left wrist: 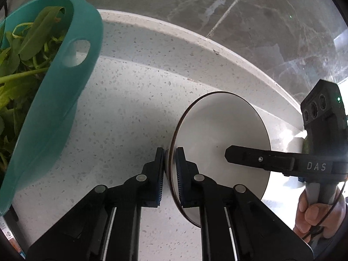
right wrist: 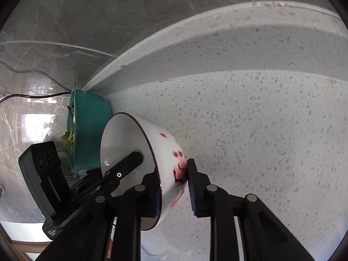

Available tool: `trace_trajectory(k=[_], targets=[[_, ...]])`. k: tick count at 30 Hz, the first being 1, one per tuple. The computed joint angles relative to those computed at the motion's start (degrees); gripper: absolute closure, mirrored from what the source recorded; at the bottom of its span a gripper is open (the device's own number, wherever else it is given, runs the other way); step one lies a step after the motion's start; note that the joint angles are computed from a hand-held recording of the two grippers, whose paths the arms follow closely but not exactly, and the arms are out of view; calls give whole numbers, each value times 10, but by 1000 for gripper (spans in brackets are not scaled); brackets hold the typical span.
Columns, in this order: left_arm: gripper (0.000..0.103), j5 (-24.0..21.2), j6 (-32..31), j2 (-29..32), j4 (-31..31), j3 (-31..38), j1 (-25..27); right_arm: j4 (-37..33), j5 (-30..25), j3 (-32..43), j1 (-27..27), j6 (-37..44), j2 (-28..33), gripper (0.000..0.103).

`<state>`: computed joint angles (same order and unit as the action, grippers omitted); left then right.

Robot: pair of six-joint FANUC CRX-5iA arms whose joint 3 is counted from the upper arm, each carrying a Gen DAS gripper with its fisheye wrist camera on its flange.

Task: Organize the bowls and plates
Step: 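Lift the red-printed bowl with both grippers and carry it to the nested bowls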

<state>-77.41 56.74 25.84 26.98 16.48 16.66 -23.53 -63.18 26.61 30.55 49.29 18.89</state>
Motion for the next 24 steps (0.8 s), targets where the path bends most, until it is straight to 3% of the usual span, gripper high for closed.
trace_trajectory(k=[12,24], targets=[[94,-16,18,-25,-6,-6,-16,16,6,-36,7,-22,-39,79],[94,-36,-17,-136,14,-104,-32,58,47,-185,37,-73,-196,76]])
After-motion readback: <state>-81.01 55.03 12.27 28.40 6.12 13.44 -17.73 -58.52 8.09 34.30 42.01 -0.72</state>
